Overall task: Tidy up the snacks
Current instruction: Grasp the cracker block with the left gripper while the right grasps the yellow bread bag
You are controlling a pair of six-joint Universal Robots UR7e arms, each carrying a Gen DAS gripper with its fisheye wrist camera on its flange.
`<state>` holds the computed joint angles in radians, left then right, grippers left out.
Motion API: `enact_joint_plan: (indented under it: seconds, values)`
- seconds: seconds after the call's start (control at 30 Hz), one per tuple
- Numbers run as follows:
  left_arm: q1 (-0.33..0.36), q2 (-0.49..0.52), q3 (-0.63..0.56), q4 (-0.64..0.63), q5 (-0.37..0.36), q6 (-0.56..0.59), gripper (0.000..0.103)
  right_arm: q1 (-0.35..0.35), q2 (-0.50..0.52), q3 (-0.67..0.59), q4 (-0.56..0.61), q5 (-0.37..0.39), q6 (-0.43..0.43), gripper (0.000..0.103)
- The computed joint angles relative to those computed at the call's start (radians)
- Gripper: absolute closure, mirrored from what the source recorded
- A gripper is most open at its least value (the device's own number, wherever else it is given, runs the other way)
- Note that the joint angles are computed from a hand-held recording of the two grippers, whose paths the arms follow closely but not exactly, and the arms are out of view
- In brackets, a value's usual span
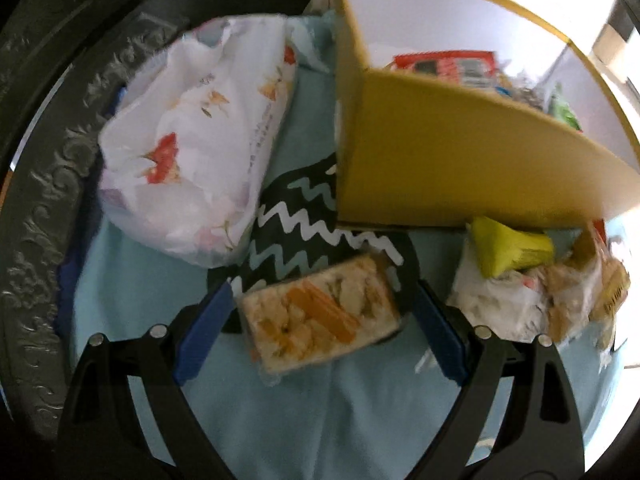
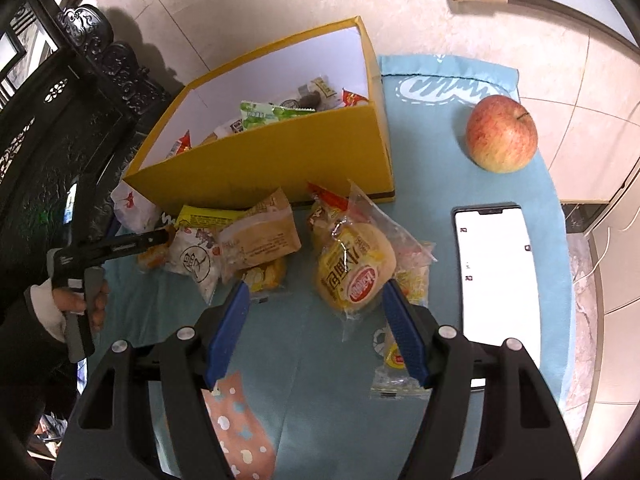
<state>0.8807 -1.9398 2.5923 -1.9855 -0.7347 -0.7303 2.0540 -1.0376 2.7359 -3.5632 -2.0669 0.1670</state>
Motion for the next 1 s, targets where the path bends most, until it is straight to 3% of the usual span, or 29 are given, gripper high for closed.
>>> enact_joint_plan:
  seconds: [0.13, 0.23, 0.3, 0.53, 0.67, 0.8, 0.93, 1.0]
  values:
    - [0.044, 0.052, 0.001, -0.073, -0.009, -0.016, 0.008, -0.003, 0.022, -0.019, 0.004, 0.006, -0.013, 0.034]
    - [0.086, 0.098, -0.01, -0.044, -0.031, -0.065, 0.013, -0.005, 0.039, -0.033, 0.012, -0.002, -0.028, 0.034]
    - [0.047, 0.064, 0.017, -0.01, -0.013, -0.115, 0.019, 0.001, 0.055, -0.043, 0.017, -0.029, -0.044, 0.034]
    - [0.004, -0.043, 0.038, 0.113, -0.054, -0.189, 0.021, 0.017, 0.111, -0.104, 0.062, -0.191, -0.157, 0.034]
    - [-0.027, -0.107, 0.052, 0.189, -0.065, -0.244, 0.021, -0.042, 0.132, -0.108, 0.028, -0.153, -0.157, 0.027]
    - [-0.007, -0.08, 0.04, 0.159, -0.063, -0.235, 0.021, -0.063, 0.206, -0.14, 0.016, -0.153, -0.161, 0.021]
    - [0.016, -0.1, 0.034, 0.162, -0.066, -0.209, 0.021, -0.008, 0.251, -0.171, 0.078, -0.196, -0.215, 0.039]
    - [0.014, -0.117, 0.034, 0.176, -0.069, -0.215, 0.021, -0.011, 0.239, -0.163, 0.091, -0.163, -0.21, 0.046]
